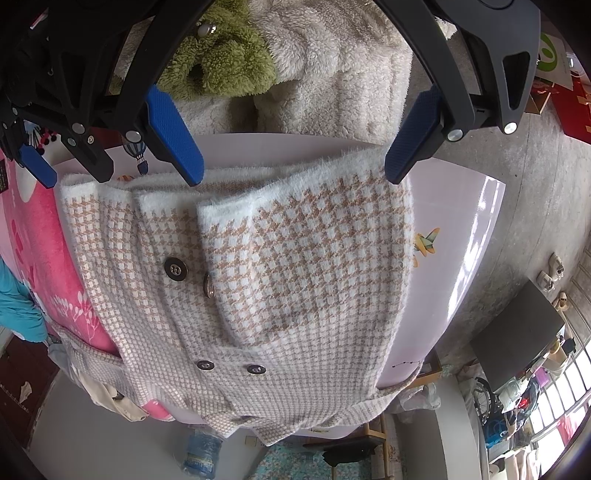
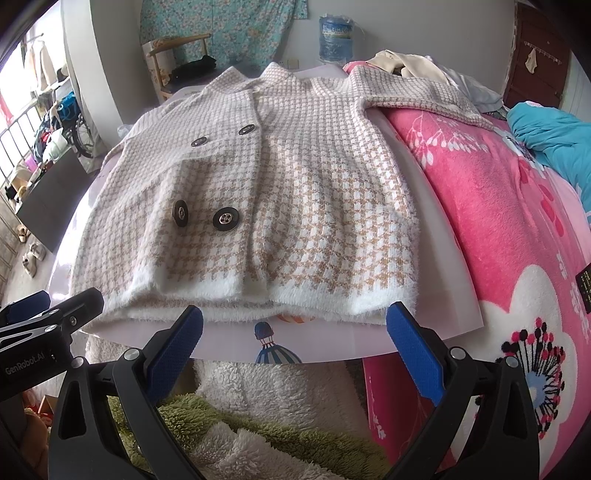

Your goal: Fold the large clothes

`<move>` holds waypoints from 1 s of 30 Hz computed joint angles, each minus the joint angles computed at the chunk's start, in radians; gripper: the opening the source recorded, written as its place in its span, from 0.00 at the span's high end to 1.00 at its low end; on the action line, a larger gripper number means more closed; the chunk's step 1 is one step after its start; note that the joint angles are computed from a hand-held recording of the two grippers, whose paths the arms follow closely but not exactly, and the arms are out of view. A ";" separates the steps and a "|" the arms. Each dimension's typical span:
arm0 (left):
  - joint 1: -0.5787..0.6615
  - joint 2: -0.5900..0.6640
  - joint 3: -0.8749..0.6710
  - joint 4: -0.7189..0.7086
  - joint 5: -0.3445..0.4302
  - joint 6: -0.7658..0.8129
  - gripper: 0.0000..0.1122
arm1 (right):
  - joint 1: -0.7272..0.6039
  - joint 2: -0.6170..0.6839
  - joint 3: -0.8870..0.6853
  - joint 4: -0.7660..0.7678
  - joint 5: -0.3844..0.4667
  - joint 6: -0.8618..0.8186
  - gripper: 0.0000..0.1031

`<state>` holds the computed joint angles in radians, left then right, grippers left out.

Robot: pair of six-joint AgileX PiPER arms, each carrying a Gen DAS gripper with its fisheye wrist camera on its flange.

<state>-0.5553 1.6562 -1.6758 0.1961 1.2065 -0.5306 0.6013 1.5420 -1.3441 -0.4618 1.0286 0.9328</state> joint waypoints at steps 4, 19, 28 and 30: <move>0.000 0.000 -0.001 0.002 0.000 -0.001 0.15 | 0.000 0.000 -0.008 0.002 0.007 -0.004 0.06; 0.001 -0.002 0.001 0.000 -0.003 0.001 0.15 | -0.001 -0.005 -0.016 -0.003 0.017 -0.008 0.06; 0.004 -0.005 -0.005 -0.010 -0.006 0.009 0.15 | 0.012 0.018 -0.030 -0.018 0.030 0.005 0.06; 0.009 0.001 -0.017 -0.011 -0.001 0.013 0.15 | 0.016 0.019 -0.033 -0.030 0.034 0.016 0.06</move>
<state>-0.5467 1.6577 -1.6925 0.1854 1.2060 -0.5174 0.6177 1.5612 -1.3767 -0.4913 1.0631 0.9487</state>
